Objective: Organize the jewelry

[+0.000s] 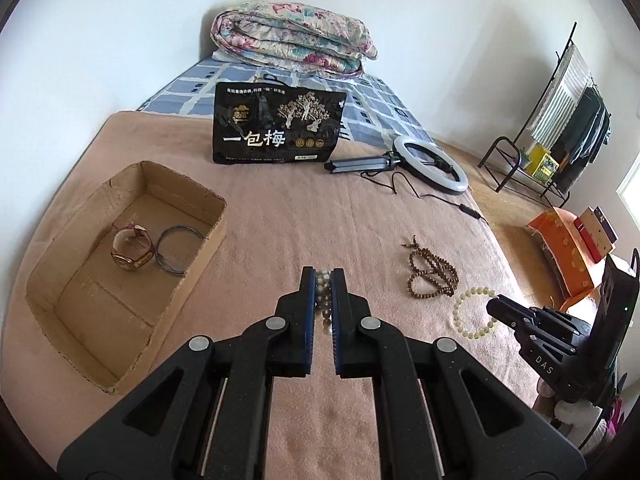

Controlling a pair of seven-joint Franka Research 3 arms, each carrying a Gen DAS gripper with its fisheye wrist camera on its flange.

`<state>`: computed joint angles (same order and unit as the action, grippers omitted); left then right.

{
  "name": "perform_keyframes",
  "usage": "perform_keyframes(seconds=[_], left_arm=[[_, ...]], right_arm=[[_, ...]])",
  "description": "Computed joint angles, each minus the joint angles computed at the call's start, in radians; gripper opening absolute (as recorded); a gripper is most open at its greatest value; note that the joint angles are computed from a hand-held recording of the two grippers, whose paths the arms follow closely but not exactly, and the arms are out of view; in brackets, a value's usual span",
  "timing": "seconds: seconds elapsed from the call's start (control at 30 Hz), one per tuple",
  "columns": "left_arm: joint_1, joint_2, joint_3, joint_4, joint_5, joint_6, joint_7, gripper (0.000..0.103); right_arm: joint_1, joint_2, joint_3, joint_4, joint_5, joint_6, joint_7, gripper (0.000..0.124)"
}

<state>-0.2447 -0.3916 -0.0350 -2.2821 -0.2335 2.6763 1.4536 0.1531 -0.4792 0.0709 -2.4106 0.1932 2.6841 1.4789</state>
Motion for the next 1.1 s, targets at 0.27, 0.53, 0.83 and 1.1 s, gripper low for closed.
perform_keyframes(seconds=[0.27,0.53,0.83,1.1], left_arm=[[0.043,-0.058,0.038,-0.028,0.029,-0.001,0.019,0.005],[0.100,-0.107,0.082,-0.070,0.055,0.004,0.030,0.005],[0.155,-0.136,0.121,-0.120,0.091,0.020,0.051,0.005],[0.196,-0.130,0.146,-0.137,0.095,0.019,0.073,0.005]], right_arm=[[0.048,0.042,0.021,0.071,0.022,0.014,0.007,0.005],[0.107,0.121,0.052,0.161,0.026,0.022,0.017,0.005],[0.177,0.243,0.084,0.285,0.012,0.030,0.036,0.005],[0.230,0.361,0.099,0.395,-0.026,0.022,0.061,0.005]])
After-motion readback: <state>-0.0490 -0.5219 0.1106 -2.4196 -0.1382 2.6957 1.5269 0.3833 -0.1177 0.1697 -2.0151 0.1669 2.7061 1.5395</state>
